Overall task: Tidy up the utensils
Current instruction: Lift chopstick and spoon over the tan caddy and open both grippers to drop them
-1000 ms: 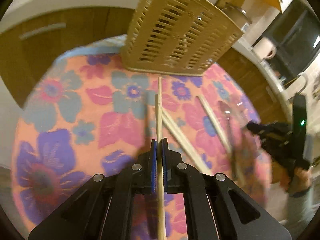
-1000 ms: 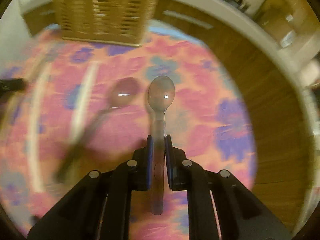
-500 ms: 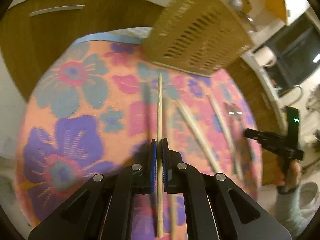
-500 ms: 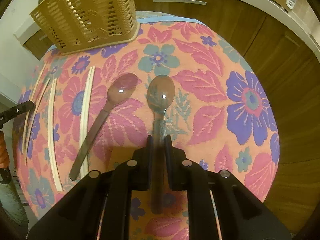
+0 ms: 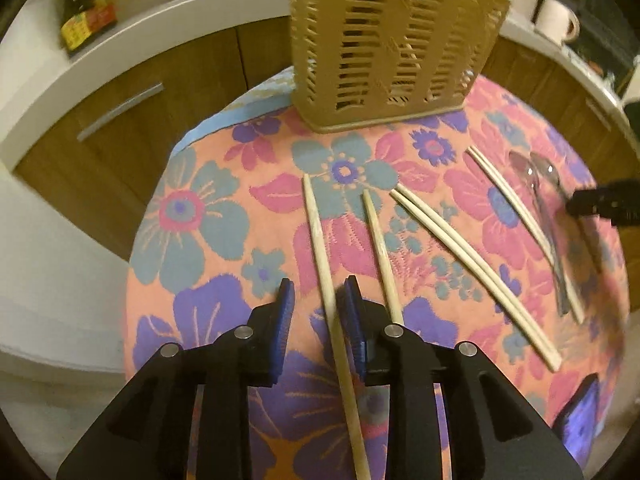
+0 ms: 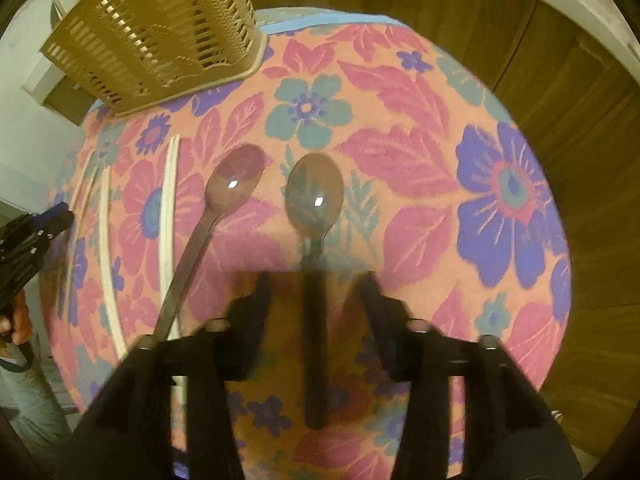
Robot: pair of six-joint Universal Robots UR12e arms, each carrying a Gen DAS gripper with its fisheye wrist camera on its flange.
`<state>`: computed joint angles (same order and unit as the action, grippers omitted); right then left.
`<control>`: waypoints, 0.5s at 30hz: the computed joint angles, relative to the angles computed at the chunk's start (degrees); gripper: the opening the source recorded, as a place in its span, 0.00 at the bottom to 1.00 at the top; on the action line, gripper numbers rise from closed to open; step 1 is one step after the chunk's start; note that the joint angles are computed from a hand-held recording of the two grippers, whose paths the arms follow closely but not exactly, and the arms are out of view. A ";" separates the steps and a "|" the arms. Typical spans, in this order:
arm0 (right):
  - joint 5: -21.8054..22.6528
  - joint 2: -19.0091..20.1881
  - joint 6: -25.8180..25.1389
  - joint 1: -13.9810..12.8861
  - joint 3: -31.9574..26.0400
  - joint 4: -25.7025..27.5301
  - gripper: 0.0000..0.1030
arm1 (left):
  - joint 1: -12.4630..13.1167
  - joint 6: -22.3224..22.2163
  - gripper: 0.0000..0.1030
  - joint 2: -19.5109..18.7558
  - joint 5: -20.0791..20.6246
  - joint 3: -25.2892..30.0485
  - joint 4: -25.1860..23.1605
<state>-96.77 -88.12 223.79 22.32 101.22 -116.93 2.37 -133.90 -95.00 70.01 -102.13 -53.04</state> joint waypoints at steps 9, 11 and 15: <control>-4.64 3.85 -5.31 1.55 -5.49 5.29 0.10 | -2.81 3.31 0.03 0.45 2.95 -1.38 4.55; -4.92 3.59 -6.53 2.07 -5.46 2.07 0.10 | -1.79 1.89 0.03 0.64 -1.20 -0.86 3.72; -7.48 2.93 -9.11 3.35 -6.33 -5.90 0.10 | 1.36 -2.22 0.03 1.13 -15.11 1.04 2.87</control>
